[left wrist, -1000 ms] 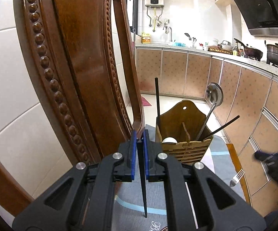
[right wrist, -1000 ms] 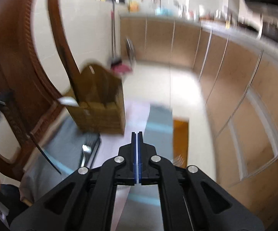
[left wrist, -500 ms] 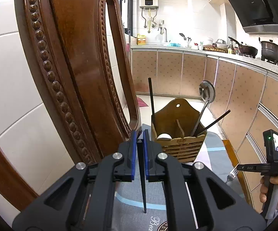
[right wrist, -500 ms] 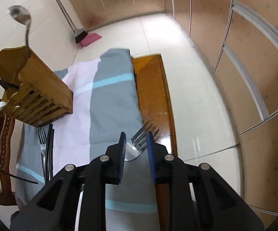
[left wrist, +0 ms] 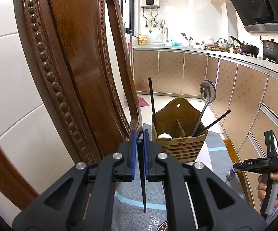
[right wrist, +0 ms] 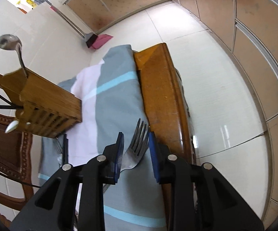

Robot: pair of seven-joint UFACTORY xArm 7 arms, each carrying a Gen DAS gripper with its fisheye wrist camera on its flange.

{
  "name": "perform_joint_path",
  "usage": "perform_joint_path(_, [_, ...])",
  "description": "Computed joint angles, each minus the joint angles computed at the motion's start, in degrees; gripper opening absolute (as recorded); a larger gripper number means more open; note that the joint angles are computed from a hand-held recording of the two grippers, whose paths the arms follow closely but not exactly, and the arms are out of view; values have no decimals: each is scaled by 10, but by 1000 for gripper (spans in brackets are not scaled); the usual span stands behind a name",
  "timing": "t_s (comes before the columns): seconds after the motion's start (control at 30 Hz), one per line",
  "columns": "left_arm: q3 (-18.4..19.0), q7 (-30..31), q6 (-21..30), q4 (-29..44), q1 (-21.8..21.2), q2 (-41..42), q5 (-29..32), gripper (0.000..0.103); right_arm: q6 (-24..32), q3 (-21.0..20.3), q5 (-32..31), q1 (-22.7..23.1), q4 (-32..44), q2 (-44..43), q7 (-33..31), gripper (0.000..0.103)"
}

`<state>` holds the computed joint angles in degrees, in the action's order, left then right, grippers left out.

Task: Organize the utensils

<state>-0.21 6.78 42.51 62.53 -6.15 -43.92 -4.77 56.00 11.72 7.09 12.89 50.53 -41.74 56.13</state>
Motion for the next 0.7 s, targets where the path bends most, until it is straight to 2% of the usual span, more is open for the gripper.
perform_joint_path(0.07, [-3, -3, -1, 0, 3, 1, 3, 7, -4, -1, 2, 3, 3, 5, -4, 23])
perform_joint_path(0.1, [-4, -6, -1, 0, 5, 1, 4, 7, -6, 1, 2, 4, 4, 5, -4, 16])
perform_joint_path(0.17, [-7, -9, -4, -1, 8, 1, 8, 7, -3, 6, -8, 1, 9, 8, -5, 7])
perform_joint_path(0.27, [-10, -13, -6, -3, 11, 1, 13, 7, 7, 12, -21, -1, 16, 14, -8, 4])
perform_joint_path(0.37, [-10, -15, -6, -3, 12, 1, 16, 7, 20, 16, -38, -6, 20, 16, -12, 5])
perform_joint_path(0.47, [-11, -17, -5, -2, 12, 1, 18, 7, 14, 10, -34, -2, 13, 12, -18, 26])
perform_joint_path(0.7, [-14, -20, -2, 3, 12, 5, 23, 7, -8, 2, -27, -4, -3, 16, -21, 27])
